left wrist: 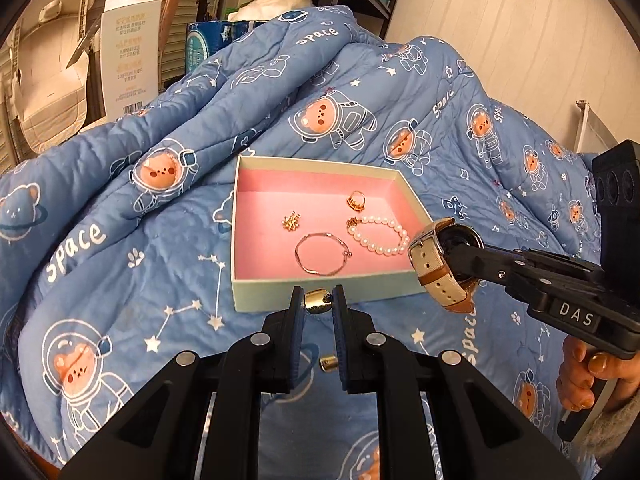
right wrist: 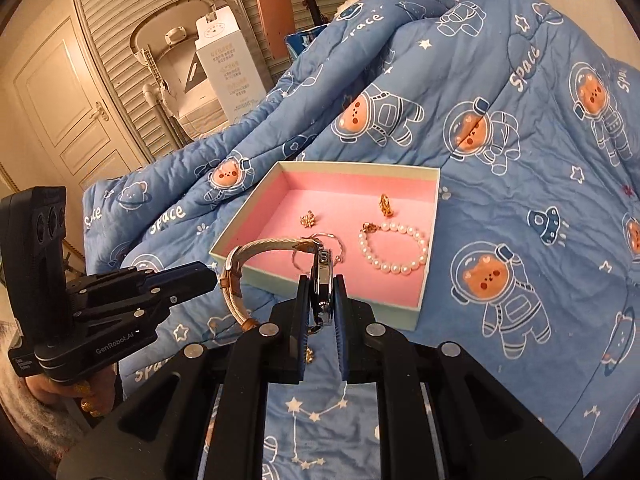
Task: Organize jewelry
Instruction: 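Carry the charm and the watch over the box with both tools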
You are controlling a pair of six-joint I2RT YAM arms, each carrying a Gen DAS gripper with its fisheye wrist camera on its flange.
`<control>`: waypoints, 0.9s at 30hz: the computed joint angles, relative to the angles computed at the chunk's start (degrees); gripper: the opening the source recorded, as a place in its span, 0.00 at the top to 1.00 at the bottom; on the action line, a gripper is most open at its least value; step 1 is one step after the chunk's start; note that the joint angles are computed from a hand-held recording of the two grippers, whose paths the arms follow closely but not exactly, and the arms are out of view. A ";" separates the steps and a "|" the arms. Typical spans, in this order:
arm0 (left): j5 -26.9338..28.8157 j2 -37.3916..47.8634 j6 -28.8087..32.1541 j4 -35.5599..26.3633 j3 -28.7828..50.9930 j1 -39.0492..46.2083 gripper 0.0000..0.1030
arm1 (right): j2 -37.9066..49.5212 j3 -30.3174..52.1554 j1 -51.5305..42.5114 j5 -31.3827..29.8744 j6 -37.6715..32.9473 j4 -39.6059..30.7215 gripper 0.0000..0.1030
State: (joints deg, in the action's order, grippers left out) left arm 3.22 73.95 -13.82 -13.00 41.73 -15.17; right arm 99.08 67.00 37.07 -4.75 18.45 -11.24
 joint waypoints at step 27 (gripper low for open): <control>-1.20 28.22 8.26 -9.21 25.19 1.97 0.87 | 32.03 44.29 -4.12 -2.14 -3.52 -22.26 0.88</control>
State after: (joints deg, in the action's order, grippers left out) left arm 2.02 102.17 -5.56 -22.21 66.93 -13.20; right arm 131.10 111.29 32.94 -6.89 14.93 -33.50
